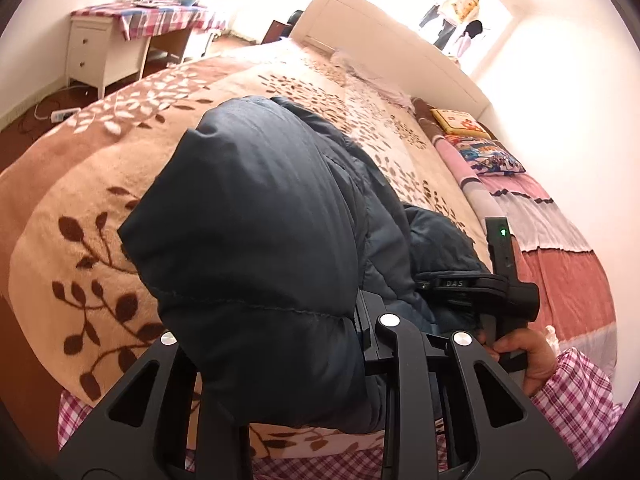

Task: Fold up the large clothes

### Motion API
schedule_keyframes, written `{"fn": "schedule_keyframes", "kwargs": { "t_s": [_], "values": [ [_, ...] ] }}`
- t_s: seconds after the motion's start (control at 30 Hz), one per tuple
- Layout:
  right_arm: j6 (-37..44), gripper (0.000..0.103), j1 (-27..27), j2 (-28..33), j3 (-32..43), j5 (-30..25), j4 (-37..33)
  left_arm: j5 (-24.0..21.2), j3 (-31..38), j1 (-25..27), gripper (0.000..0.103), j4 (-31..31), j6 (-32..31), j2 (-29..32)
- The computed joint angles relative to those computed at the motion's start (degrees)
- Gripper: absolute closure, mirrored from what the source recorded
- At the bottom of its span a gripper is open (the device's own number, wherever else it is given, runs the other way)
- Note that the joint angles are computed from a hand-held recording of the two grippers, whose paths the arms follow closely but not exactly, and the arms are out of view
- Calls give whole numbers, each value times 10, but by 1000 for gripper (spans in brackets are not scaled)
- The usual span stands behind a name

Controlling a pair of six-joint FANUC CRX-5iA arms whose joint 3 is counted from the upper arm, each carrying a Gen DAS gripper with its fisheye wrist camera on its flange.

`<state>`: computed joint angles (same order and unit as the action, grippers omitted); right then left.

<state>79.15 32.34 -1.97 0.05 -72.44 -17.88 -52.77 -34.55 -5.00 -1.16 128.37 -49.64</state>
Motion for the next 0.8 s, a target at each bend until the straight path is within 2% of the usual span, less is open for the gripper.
{"fn": "schedule_keyframes", "kwargs": {
  "t_s": [0.1, 0.2, 0.33, 0.43, 0.57, 0.8],
  "values": [
    [-9, 103, -9, 3, 8, -10, -14, -9, 9, -4, 78, -8, 7, 4],
    [-21, 103, -36, -2, 24, -28, -47, -14, 5, 16, 78, 14, -16, 0],
    [17, 103, -66, -75, 8, -32, -97, -18, 10, 6, 78, -2, 1, 3],
    [39, 103, -89, -119, -12, -64, -138, -19, 12, 3, 78, -4, 8, 4],
    [39, 103, -81, -142, -57, -86, -135, -23, 14, 0, 78, -5, 11, 8],
    [43, 103, -59, -115, -82, -57, -121, -44, 58, -86, 78, -93, 83, 47]
  ]
}}
